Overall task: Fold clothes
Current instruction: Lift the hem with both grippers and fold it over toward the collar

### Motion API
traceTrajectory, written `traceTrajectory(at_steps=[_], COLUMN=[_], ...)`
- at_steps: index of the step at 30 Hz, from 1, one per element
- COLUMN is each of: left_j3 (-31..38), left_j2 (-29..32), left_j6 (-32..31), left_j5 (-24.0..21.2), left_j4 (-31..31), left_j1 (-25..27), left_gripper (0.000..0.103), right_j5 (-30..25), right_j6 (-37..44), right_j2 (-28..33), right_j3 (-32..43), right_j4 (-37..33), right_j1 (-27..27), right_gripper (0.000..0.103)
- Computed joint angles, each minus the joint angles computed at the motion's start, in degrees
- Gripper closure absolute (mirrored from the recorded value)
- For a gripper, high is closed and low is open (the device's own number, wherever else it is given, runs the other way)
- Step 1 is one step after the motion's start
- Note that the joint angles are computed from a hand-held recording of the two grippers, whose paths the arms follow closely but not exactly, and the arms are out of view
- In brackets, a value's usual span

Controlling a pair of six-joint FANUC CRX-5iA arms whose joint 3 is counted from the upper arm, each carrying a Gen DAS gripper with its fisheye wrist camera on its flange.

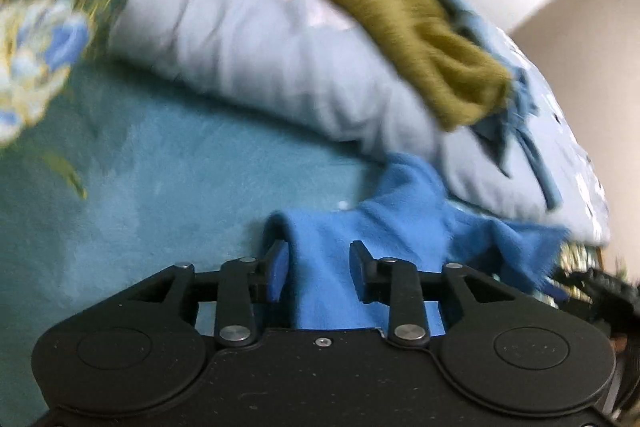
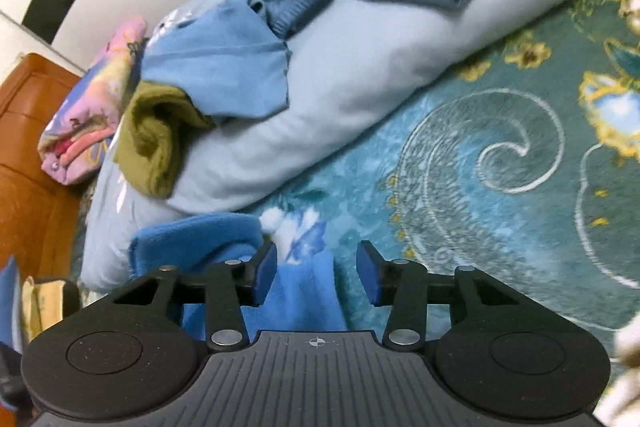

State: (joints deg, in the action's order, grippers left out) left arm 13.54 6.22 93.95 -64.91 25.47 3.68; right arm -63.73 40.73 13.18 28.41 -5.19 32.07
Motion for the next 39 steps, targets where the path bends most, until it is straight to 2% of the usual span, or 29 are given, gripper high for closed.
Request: traceTrajectory(at_steps=[3, 6, 9, 12, 15, 17, 18, 21, 25, 29, 31, 32, 33, 35, 39], left_j3=[3.72, 10.26, 19.46, 25.79, 31.89, 36.00, 36.30, 32.26, 24.45, 19.22, 17.32, 16.40, 15.23, 13.11, 15.50], left_j2=[3.03, 9.08, 15.85, 20.14, 23.86, 26.44, 26.75, 25.19, 22.38, 20.69, 19.78, 19.31, 18.80, 17.78, 18.56], left_j6=[-5.67, -11.54, -15.12, -15.59, -14.04, -11.67, -11.15, -9.14, -4.57, -0.37, 0.11, 0.09, 0.41, 1.28, 2.13], left_j5=[1.55, 2.27, -0.12, -1.70, -4.72, -7.21, -7.41, -4.99, -0.91, 1.10, 1.82, 2.33, 3.21, 5.13, 4.52], left_j4=[4.25, 8.22, 8.02, 5.71, 1.05, -2.42, -3.37, -1.59, 5.51, 10.88, 11.78, 12.17, 12.79, 13.56, 9.01], left_j1=[-3.19, -7.43, -11.51, -14.30, -16.29, -17.12, -17.21, -15.72, -12.01, -8.33, -7.45, -7.21, -7.07, -6.92, -7.54], left_gripper=[0.055, 0.046, 0.045, 0.043, 0.047, 0.058, 0.073, 0.097, 0.099, 0.099, 0.099, 0.099, 0.099, 0.099, 0.099], right_j5=[-1.44, -3.09, -2.25, -2.40, -1.43, 0.02, 0.44, 1.03, 2.74, 7.98, 9.90, 10.52, 10.94, 12.07, 18.99], right_j6=[0.81, -0.39, -0.96, 0.03, -0.06, -0.49, -0.07, 2.03, 4.41, 7.26, 6.07, 4.41, 2.21, -1.61, -8.20], right_j2=[0.43, 2.13, 2.61, 3.15, 2.86, 2.18, 1.98, 2.00, 2.29, 2.02, 2.24, 2.25, 2.17, 1.66, -3.68], right_j3=[0.94, 2.67, 2.41, 2.40, 1.43, 0.26, 0.03, 0.17, 0.21, -1.13, -1.71, -2.03, -2.39, -3.46, -10.45], right_j4=[-0.95, -1.11, -5.11, -7.94, -9.18, -9.90, -10.42, -12.89, -16.99, -26.84, -31.08, -31.00, -29.68, -26.64, -16.23], right_j1=[-0.09, 0.19, -0.98, -1.95, -2.49, -2.70, -2.81, -3.38, -4.47, -7.22, -8.44, -8.36, -7.89, -6.78, -3.02], right_gripper=[0.061, 0.059, 0.057, 0.057, 0.057, 0.057, 0.057, 0.057, 0.056, 0.059, 0.059, 0.065, 0.079, 0.090, 0.095])
